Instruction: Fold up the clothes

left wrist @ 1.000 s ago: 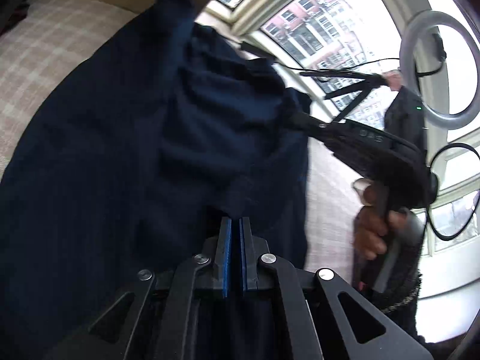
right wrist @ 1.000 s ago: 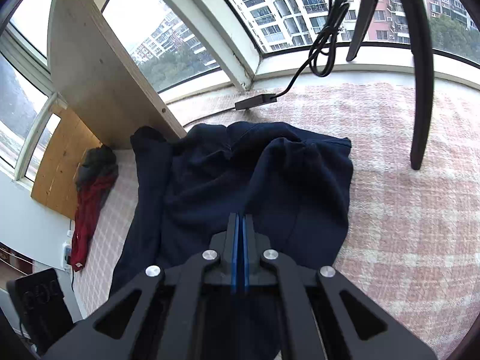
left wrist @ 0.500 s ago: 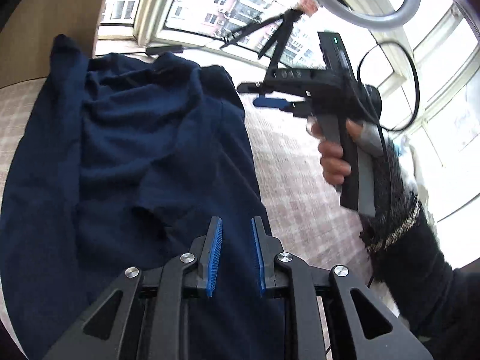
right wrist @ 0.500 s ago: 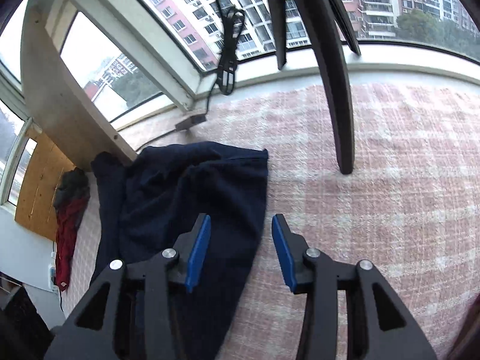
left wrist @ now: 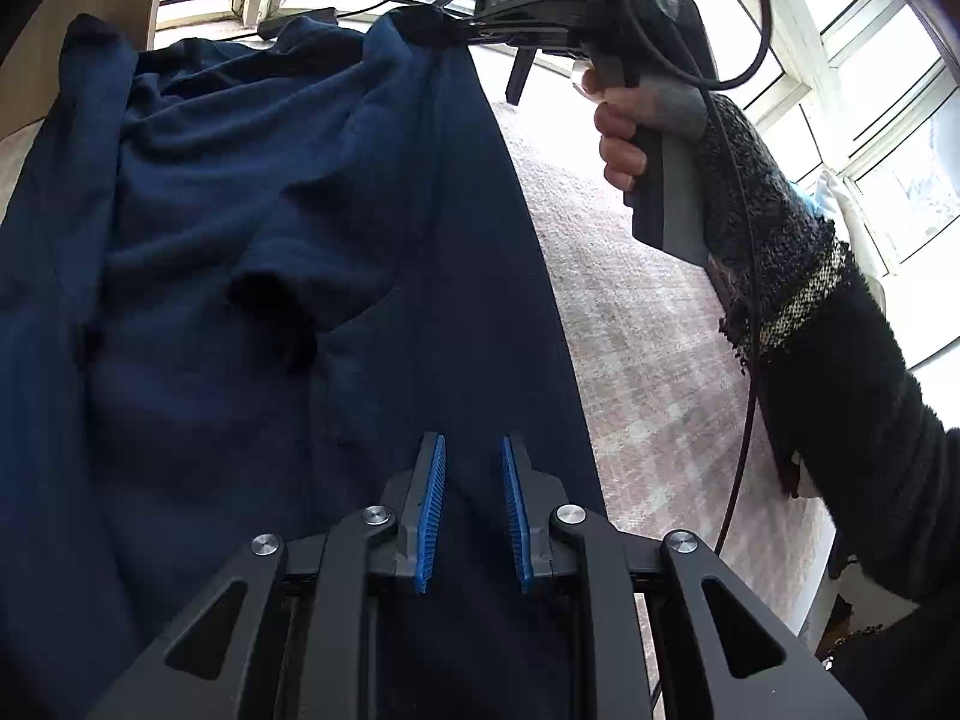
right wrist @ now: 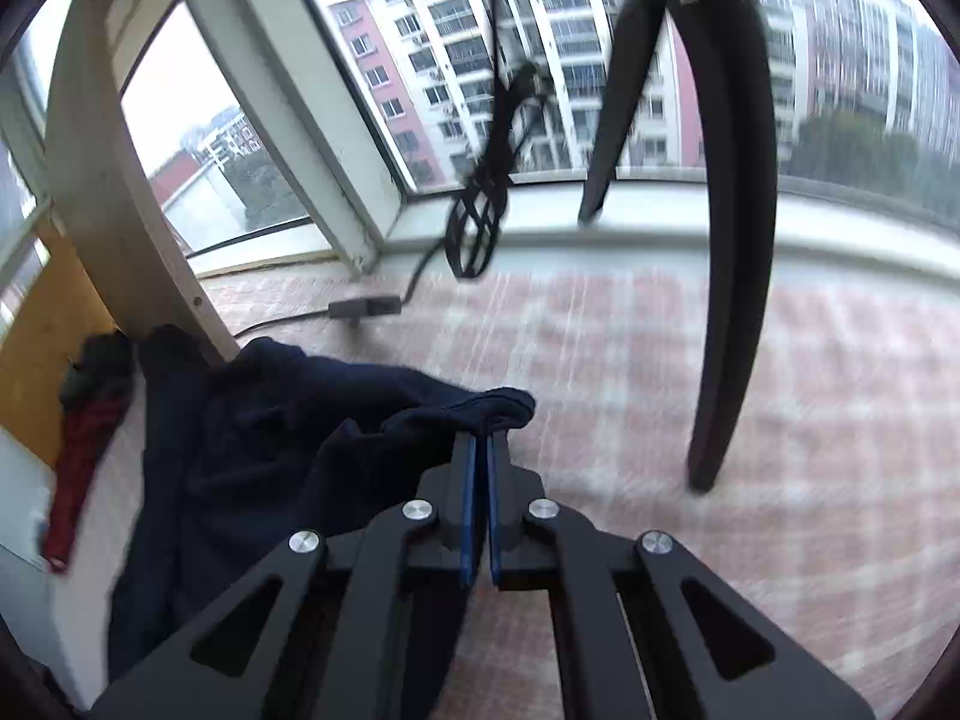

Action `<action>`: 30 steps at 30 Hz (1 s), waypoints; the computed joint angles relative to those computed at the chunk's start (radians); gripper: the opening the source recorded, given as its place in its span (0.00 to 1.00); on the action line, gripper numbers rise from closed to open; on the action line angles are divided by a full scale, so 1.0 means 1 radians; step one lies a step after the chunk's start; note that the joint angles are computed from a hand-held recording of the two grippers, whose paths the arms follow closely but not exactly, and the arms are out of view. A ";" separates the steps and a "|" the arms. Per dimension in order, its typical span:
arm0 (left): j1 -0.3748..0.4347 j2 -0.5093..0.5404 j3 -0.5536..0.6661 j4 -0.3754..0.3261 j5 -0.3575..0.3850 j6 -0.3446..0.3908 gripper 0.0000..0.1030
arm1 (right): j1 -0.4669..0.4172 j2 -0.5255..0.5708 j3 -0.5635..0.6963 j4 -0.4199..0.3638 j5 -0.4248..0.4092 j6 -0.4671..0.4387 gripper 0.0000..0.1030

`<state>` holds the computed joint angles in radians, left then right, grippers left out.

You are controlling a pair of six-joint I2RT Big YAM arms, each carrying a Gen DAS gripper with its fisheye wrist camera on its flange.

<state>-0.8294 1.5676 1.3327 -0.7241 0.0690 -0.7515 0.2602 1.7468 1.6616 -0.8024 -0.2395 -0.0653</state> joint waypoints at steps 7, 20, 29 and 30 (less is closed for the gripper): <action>0.018 -0.046 0.006 -0.047 -0.046 0.037 0.18 | 0.069 0.003 0.023 -0.066 0.246 -0.185 0.16; -0.032 -0.395 -0.145 -0.300 -0.387 -0.126 0.23 | 0.119 -0.395 -0.318 -0.333 -0.165 -0.197 0.22; -0.200 -0.555 -0.283 -0.441 -0.445 -0.283 0.24 | 0.340 -0.518 -0.542 -0.236 -0.118 -0.069 0.25; -0.228 -0.577 -0.297 -0.455 -0.444 -0.290 0.24 | 0.337 -0.524 -0.535 -0.266 -0.183 -0.049 0.25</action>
<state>-1.0572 0.9910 1.0356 -1.1792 -0.3753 -1.0415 0.5971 1.2230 1.1263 -1.0685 -0.4226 -0.1141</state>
